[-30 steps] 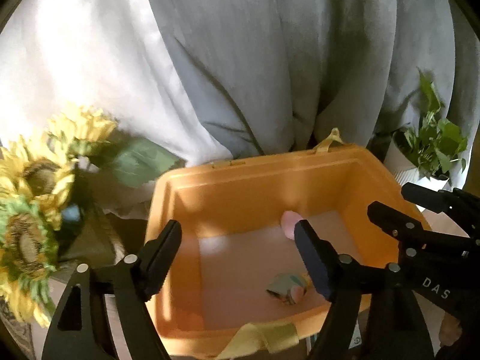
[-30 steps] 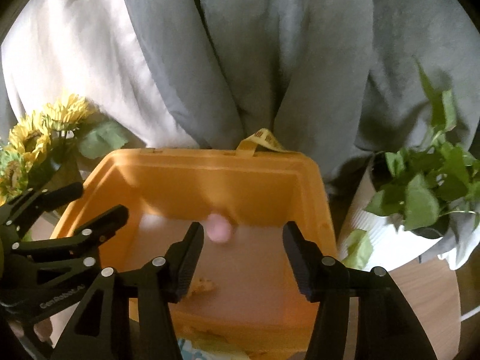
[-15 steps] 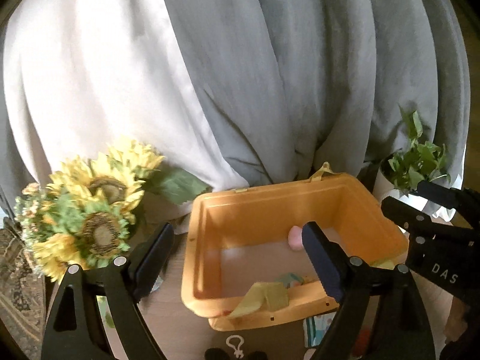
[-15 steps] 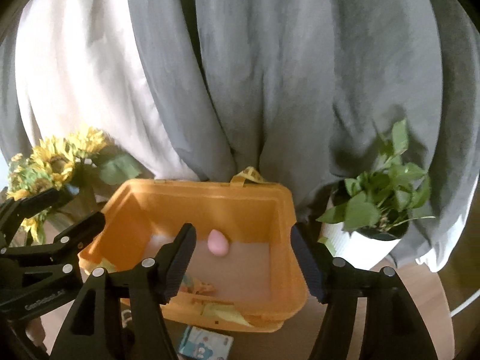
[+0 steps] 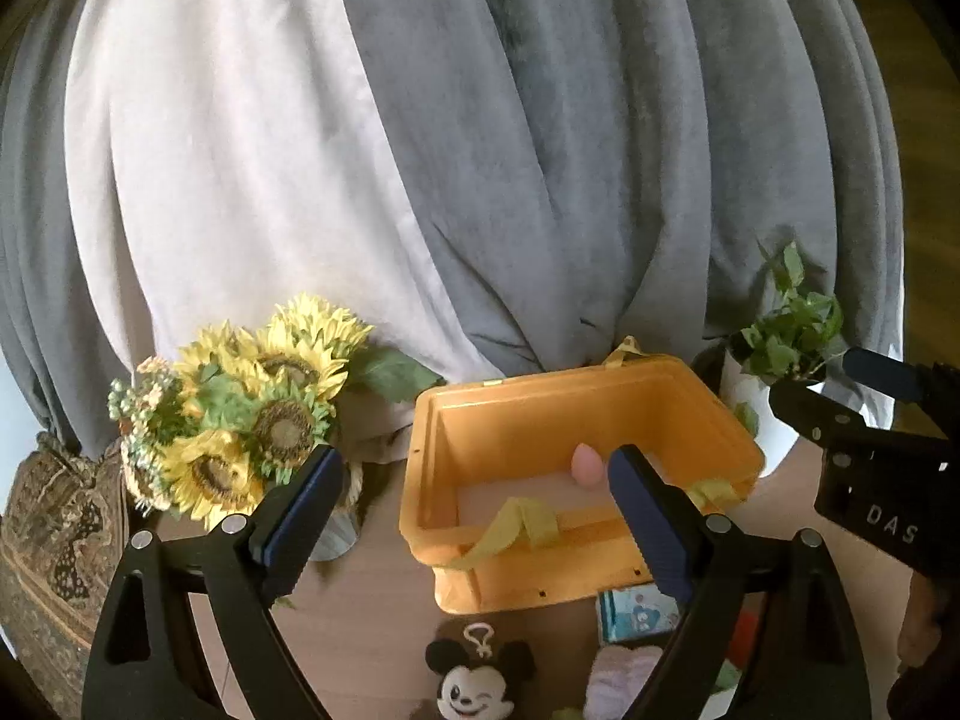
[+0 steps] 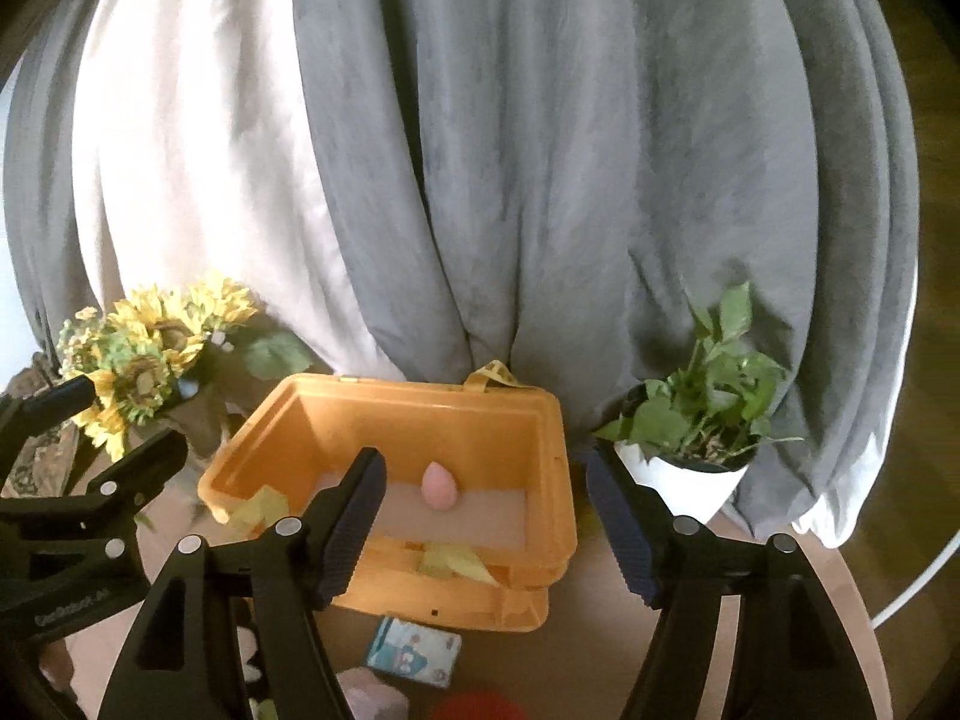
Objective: Organize soft objects
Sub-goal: 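Move both tools back down toward the remaining soft toys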
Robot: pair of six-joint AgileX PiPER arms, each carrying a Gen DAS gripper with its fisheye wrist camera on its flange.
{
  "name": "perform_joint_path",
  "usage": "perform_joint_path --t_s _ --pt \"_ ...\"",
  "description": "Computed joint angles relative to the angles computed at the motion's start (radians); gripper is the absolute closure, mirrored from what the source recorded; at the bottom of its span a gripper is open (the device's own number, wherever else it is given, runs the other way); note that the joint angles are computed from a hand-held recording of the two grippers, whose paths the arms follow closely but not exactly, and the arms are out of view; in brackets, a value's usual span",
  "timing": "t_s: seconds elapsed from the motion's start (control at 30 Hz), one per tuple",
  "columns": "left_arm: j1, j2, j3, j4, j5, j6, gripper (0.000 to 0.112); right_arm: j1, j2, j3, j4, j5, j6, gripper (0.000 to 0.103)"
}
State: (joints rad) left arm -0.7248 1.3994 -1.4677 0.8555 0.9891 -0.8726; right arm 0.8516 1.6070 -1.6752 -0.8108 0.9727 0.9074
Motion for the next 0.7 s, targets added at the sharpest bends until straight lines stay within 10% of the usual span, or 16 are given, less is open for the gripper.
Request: perform_joint_path --t_s 0.7 --pt "-0.319 -0.158 0.2 0.105 0.205 -0.196 0.021 0.244 -0.227 0.296 -0.176 0.158 0.257 0.029"
